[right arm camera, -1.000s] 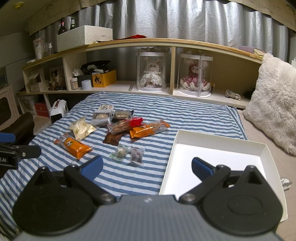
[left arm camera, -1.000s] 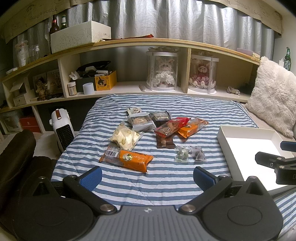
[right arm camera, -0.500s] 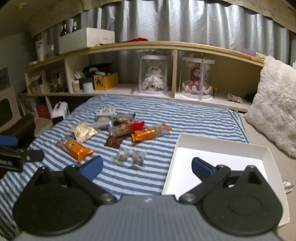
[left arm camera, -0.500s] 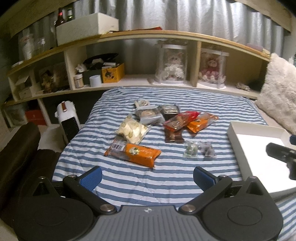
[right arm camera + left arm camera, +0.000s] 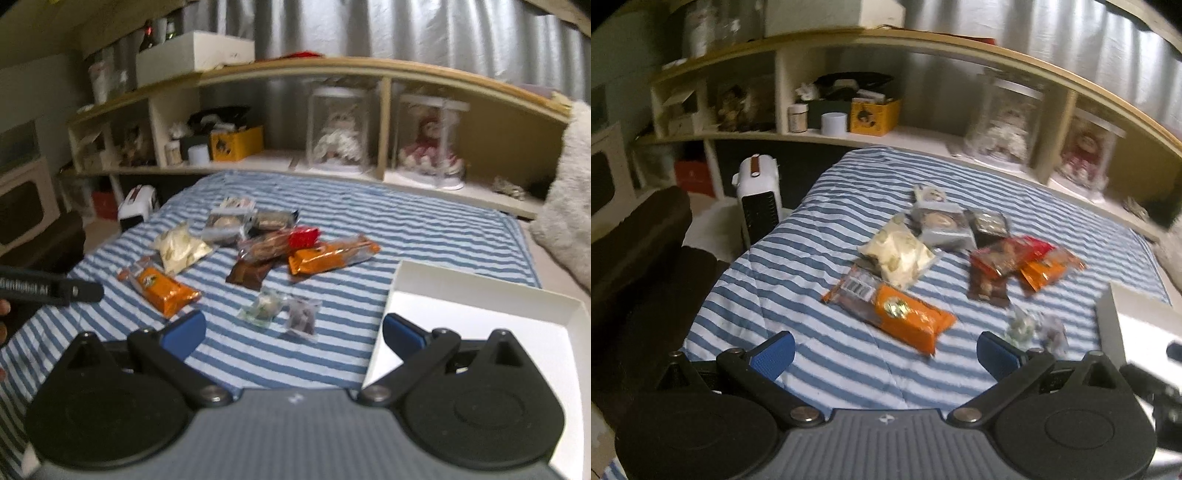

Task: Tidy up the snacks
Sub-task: 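Grasp the orange wrapped bar with the left gripper while the right grasps a clear candy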

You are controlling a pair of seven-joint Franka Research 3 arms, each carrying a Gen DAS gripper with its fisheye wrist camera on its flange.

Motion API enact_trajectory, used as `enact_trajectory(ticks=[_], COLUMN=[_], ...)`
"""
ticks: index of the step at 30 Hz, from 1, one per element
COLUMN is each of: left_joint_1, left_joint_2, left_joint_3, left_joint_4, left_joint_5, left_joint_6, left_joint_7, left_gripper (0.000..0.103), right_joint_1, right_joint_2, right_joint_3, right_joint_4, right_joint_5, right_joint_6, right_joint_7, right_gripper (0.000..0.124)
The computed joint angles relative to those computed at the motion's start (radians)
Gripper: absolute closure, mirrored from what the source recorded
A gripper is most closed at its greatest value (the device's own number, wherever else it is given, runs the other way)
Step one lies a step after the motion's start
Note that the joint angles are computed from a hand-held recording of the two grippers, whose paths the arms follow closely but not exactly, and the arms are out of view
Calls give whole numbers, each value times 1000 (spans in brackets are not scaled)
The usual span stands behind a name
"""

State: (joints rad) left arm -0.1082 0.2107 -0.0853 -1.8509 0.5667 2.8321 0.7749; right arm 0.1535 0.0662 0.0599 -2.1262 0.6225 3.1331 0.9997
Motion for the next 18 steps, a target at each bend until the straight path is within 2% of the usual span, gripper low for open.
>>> enact_trajectory(ticks=[2, 6, 9, 11, 15, 18], left_joint_1=[-11, -28, -23, -30, -44, -61], left_joint_2=[44, 129, 199, 244, 320, 377], left_joint_3=[13, 31, 23, 28, 34, 40], left_joint_4=[57, 166, 256, 313, 413, 496], left_joint_5=[12, 19, -28, -41, -60, -66], left_joint_6=[-29, -102, -161, -197, -256, -310], left_joint_7=[-33, -82, -63, -62, -46, -29], left_gripper=[0, 0, 0, 0, 0, 0], right_joint_1=[-22, -25, -25, -32, -39, -59], right_joint_2=[35, 115, 180, 220, 306, 351], right_joint_3=[23, 6, -11, -15, -24, -7], right_joint_4=[49, 147, 224, 274, 375, 427], right_joint_5=[72, 31, -27, -51, -102, -106], right_joint_6=[-30, -93, -135, -167, -221, -255], right_joint_7=[-69, -19, 52, 96, 180, 208], right_gripper=[21, 22, 31, 40, 50, 57])
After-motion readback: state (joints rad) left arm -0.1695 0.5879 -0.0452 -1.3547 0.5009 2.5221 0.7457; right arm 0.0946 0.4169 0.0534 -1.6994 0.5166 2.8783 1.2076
